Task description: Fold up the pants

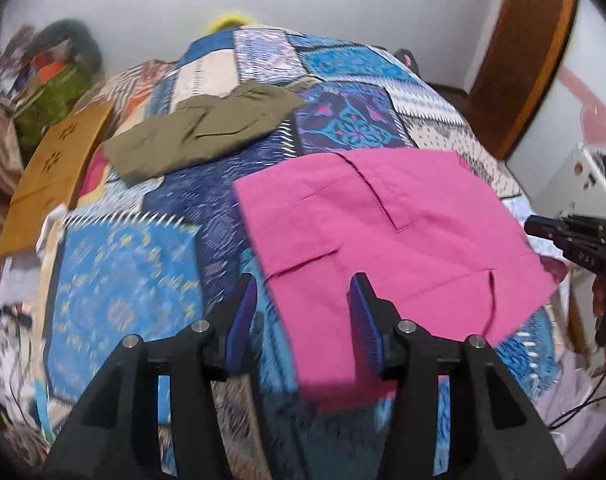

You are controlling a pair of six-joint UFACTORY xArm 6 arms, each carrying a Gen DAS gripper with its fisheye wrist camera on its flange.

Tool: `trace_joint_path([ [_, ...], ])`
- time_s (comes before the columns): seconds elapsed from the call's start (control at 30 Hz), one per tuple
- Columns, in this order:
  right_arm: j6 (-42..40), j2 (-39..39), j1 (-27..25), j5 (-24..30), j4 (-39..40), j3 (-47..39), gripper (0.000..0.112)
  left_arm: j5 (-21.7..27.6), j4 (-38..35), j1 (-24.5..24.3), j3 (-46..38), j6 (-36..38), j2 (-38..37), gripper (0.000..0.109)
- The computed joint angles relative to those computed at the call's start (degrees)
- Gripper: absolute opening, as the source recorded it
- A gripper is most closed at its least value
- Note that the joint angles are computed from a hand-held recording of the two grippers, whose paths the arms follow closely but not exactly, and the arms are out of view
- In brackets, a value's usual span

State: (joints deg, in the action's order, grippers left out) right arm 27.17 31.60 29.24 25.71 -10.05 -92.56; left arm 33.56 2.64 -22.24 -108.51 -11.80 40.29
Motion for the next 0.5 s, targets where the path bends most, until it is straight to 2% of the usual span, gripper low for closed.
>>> trace_joint_path([
  [0.07, 3.27, -2.09, 0.41, -2.31, -2.99, 2.22, 0.014, -2.87, -1.48, 0.32, 5.57, -0.5, -3.84, 0.06],
  [0.13, 9.03, -3.93, 1.16, -4.9, -9.1, 3.95, 0.029, -5.08, -3.48, 0.44, 9.64, -0.29, -6.59, 0.069],
  [0.23, 16.87, -4.72, 2.24, -6.81, -18.83, 4.24, 0.042, -6.82, -8.65, 0.2, 14.93, 1.74, -10.0, 0.072],
  [0.3, 19.63, -4.17, 3.27, -6.12, -22.18, 3.15, 0.043, -6.21, -11.38, -0.15, 16.34, 2.61, -10.88, 0.072],
  [0.37, 21.14, -3.7, 4.0, -6.67, -23.49, 2.9, 0.043, -6.2, -17.32, -0.68, 18.3, 5.81, -11.97, 0.072],
  [0.5, 16.4, -0.65, 4.86, -7.89, -16.63, 1.18, 0.043, -4.64, -22.99, -1.54, 19.27, 8.43, -12.08, 0.072],
])
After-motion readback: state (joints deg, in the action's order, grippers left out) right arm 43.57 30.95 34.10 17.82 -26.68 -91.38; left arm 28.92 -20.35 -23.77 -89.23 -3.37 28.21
